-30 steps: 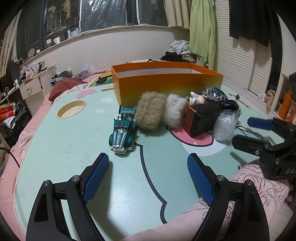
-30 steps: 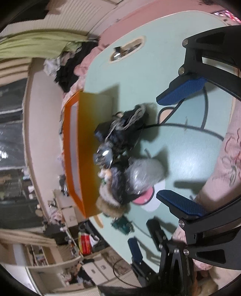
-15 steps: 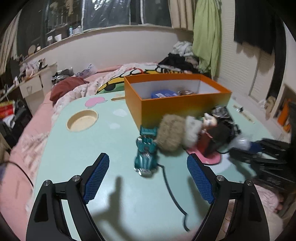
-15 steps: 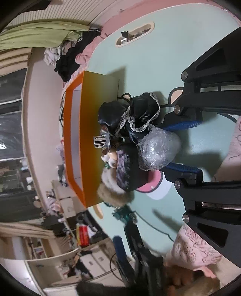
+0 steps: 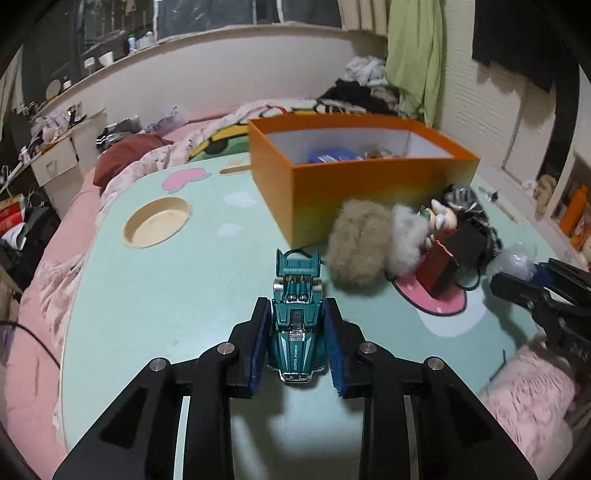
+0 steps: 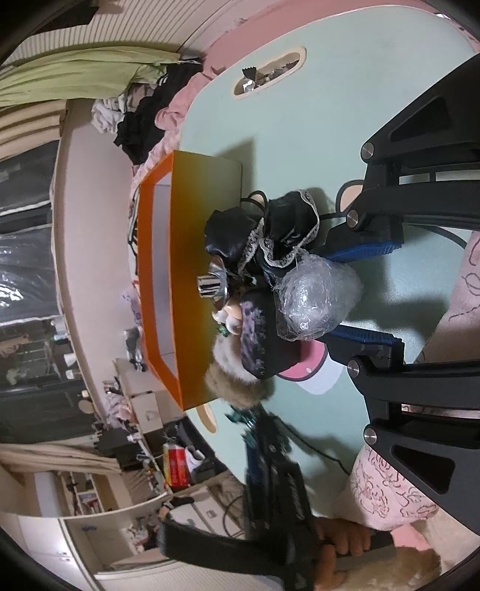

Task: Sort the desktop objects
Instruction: 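Grasp the clear plastic bag with the right tool while the left tool grasps the teal car, then carry the car and bag over the box and open both tools to drop them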

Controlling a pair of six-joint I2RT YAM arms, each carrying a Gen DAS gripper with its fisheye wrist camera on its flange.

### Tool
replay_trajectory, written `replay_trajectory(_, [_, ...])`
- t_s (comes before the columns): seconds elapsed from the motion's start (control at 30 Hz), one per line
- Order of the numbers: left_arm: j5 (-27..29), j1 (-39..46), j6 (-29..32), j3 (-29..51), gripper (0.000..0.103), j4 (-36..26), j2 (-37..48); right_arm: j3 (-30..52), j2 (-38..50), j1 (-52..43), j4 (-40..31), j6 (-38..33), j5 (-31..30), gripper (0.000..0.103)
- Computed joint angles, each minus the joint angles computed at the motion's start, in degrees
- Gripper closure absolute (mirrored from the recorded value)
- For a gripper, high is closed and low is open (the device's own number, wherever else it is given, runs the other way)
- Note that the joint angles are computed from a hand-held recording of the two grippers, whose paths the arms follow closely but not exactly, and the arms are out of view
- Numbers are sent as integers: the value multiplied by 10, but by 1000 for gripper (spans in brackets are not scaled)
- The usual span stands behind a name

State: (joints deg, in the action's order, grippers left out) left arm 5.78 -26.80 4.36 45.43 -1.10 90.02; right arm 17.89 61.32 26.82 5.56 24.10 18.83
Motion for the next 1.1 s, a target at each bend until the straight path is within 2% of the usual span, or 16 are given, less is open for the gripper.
replay_trajectory(0.13, [42, 27, -10, -23, 77, -9, -67, 3, -44, -1, -22, -9, 10, 72])
replay_trajectory(0.23, [49, 13, -23, -8, 77, -7, -93, 37, -65, -34, -48, -24, -12, 72])
replay_trajectory(0.33, [55, -9, -41, 34, 77, -11, -82, 94, -48, -99, -62, -61, -46, 72])
replay_trajectory(0.47, [54, -35, -78, 146, 77, -26, -10, 219, 53, -224, -93, -84, -164, 72])
replay_trajectory(0.53, [55, -38, -112, 229, 75, -34, 66, 277, 118, -258, -111, -84, -221, 72])
replay_trajectory(0.57, [52, -38, -128, 266, 69, -48, 102, 316, 163, -275, -134, -90, -260, 72])
replay_trajectory(0.6, [45, -38, -140, 310, 65, -77, 139, 349, 205, -283, -152, -91, -273, 68])
replay_trajectory(0.63, [38, -38, -149, 338, 58, -100, 163, 372, 233, -288, -168, -88, -272, 63])
replay_trajectory(0.67, [38, -36, -158, 359, 58, -114, 187, 386, 255, -291, -176, -80, -264, 53])
replay_trajectory(0.7, [44, -34, -161, 363, 58, -114, 196, 383, 261, -295, -167, -70, -265, 48])
replay_trajectory(0.8, [43, -24, -157, 359, 58, -108, 218, 348, 259, -315, -141, -59, -298, 49])
replay_trajectory(0.87, [17, -27, -144, 346, 58, -91, 210, 319, 231, -307, -130, -70, -287, 48])
replay_trajectory(0.93, [22, -24, -145, 358, 58, -99, 217, 298, 208, -295, -129, -67, -277, 48])
replay_trajectory(1.03, [36, -17, -144, 371, 58, -97, 229, 274, 180, -262, -127, -54, -233, 48])
replay_trajectory(1.1, [32, -18, -142, 373, 58, -93, 231, 269, 177, -235, -126, -58, -184, 48])
